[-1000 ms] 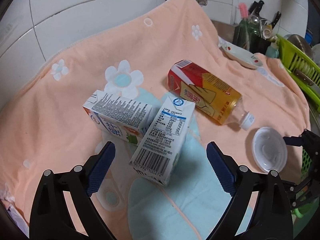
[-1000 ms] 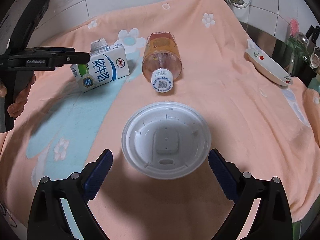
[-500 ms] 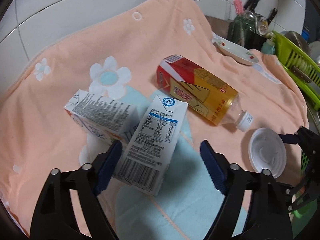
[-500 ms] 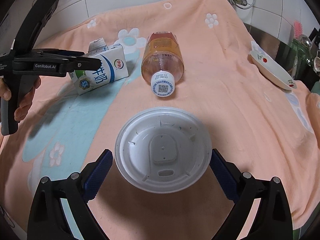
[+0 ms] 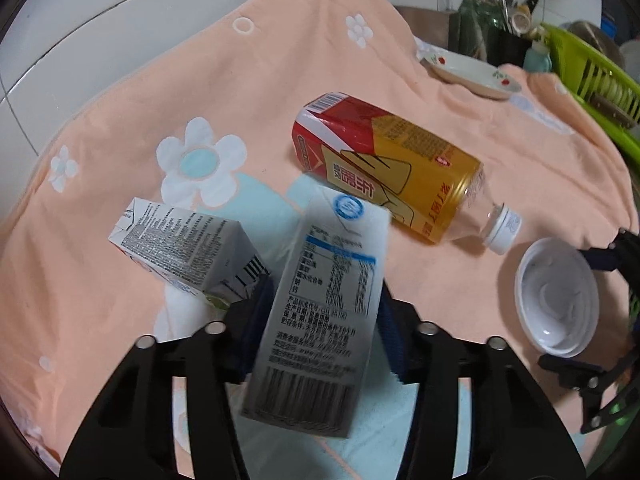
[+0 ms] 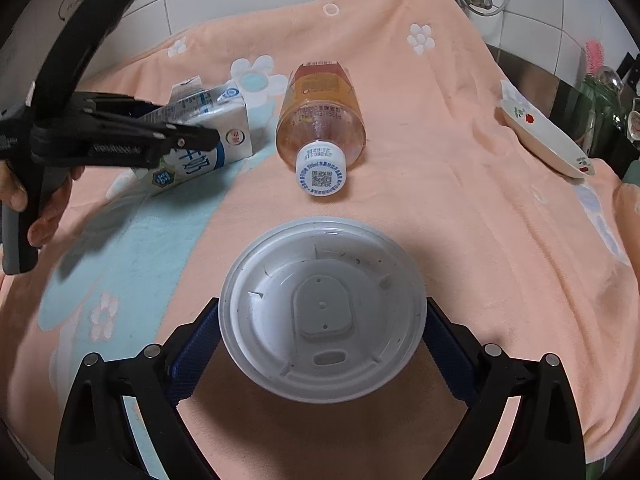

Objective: Collect trash
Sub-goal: 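Carry the white lid over the basket and open the right gripper while the left gripper carries the carton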

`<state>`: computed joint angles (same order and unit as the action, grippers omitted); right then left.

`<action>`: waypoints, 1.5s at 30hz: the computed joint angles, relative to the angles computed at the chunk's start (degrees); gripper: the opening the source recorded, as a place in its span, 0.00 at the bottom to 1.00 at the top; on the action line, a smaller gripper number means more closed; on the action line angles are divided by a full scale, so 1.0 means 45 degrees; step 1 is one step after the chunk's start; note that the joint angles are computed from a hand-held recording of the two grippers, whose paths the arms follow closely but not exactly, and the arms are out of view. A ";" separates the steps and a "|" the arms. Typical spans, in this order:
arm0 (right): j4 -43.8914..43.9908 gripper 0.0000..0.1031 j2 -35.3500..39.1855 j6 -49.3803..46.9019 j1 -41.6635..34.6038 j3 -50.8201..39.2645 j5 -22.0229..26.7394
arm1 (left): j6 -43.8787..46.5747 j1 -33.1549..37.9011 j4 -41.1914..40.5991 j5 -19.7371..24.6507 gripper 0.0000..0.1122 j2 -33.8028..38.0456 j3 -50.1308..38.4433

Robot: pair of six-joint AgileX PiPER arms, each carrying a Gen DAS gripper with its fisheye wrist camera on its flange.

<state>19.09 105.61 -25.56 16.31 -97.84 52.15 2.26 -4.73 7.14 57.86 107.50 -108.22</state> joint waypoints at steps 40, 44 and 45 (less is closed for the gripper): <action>0.3202 0.87 -0.8285 -0.5618 -0.9373 0.8230 0.2465 | -0.6246 -0.8274 0.2201 -0.1204 0.39 -0.5114 0.5245; 0.3256 0.87 -0.8190 -0.6473 -1.0743 0.8512 0.2613 | -0.6593 -0.8953 0.2056 -0.1292 0.39 -0.4490 0.4848; 0.3226 0.87 -0.8114 -0.6626 -1.1026 0.8573 0.2582 | -0.6623 -0.9073 0.1921 -0.1321 0.39 -0.4333 0.4745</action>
<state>33.60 69.10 -55.38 -33.30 -59.27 63.77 -27.55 -45.56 15.79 51.92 88.00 -86.87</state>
